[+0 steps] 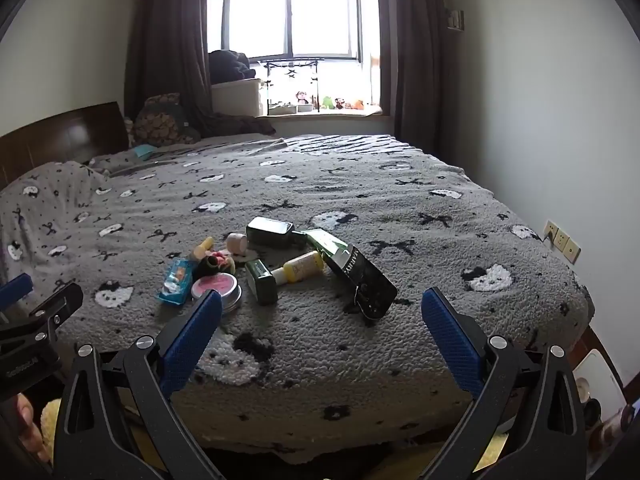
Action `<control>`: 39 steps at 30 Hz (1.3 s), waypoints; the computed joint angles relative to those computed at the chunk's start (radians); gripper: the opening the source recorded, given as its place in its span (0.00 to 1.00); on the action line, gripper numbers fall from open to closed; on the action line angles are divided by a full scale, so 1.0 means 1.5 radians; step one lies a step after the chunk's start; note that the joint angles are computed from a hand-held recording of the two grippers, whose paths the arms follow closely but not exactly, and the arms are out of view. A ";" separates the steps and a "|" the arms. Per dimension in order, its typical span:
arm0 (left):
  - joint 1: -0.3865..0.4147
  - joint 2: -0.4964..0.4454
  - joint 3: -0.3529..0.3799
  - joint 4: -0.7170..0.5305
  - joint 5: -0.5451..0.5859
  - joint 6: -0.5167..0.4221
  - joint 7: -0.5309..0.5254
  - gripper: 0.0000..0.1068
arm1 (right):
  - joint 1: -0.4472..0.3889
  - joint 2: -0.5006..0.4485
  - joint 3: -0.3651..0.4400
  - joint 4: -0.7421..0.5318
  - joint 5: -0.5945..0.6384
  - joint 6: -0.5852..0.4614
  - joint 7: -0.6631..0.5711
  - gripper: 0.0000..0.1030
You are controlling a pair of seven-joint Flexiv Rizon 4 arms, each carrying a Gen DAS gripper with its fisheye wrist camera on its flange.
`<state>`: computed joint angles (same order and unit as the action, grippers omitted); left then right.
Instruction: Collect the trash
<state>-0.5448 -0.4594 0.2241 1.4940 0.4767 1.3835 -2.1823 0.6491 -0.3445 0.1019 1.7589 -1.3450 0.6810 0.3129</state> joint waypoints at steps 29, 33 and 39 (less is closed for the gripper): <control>0.000 0.007 0.000 0.000 0.006 0.008 -0.004 0.89 | -0.014 0.012 0.004 0.014 -0.029 0.022 0.015 0.97; -0.001 0.006 0.001 0.000 0.006 0.008 -0.005 0.89 | -0.014 0.012 0.004 0.013 -0.029 0.022 0.015 0.97; -0.003 0.006 0.002 -0.002 0.008 0.008 -0.007 0.89 | -0.013 0.013 0.004 0.014 -0.033 0.021 0.021 0.97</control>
